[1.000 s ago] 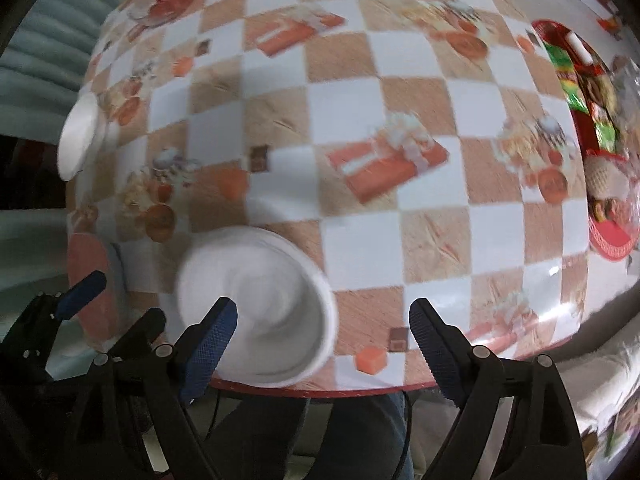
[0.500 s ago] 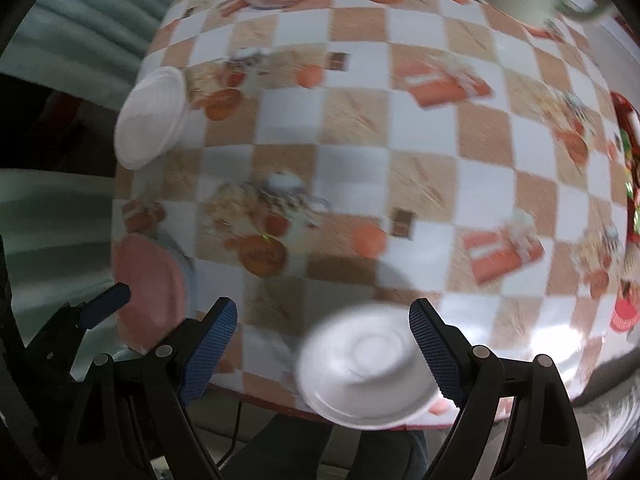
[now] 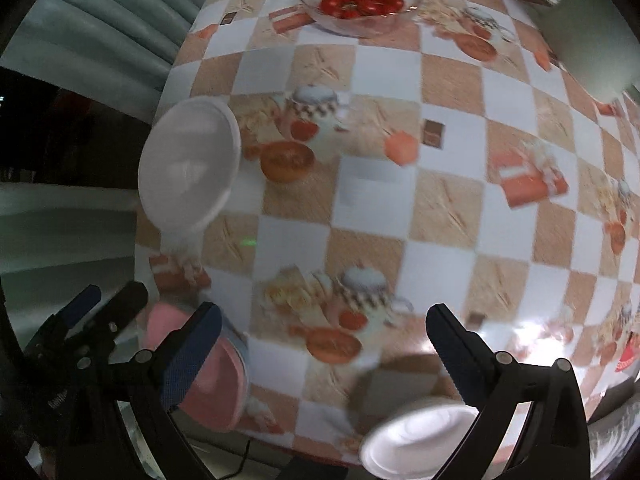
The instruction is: Organize plates and bowls
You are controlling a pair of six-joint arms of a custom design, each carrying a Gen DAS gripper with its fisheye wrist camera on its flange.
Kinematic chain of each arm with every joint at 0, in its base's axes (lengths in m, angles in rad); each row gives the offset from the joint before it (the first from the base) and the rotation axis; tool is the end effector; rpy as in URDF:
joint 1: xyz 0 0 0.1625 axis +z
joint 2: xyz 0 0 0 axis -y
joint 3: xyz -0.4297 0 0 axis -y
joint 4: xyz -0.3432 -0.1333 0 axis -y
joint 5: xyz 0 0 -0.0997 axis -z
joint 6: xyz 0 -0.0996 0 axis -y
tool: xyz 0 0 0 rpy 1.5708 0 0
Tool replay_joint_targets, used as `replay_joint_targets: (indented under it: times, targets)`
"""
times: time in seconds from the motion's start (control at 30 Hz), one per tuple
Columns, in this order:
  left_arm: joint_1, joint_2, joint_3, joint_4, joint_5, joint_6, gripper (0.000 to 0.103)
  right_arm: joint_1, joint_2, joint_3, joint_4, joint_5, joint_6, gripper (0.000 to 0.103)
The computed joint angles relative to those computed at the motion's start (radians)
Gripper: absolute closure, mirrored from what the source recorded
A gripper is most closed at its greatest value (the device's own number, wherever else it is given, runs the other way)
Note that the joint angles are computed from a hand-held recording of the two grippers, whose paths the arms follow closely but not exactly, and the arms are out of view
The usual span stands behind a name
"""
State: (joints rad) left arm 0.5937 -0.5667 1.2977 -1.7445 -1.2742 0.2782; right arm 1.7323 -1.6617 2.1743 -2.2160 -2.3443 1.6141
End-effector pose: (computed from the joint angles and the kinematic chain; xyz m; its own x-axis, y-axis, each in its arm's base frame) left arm -0.4498 -0.4995 0.0305 -0.1980 0.9757 -0.0933 0.7882 0.2151 0.5767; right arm 0.1221 -0.3533 0.3647 -0.1280 0.9784 -0.1621 0.7272 -0.0185 -0.6861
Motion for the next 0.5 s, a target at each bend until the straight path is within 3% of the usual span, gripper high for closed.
replay_joint_targets:
  times: [0.2,0.5]
  targets:
    - [-0.002,0.091,-0.090,-0.014,0.042,-0.048,0.000,-0.096,0.024,-0.027,-0.074,-0.004,-0.123,0.000]
    - [-0.013,0.179,-0.128,-0.064,0.136,-0.065,0.000,-0.195,0.040,-0.048,-0.073,0.003,-0.175,0.000]
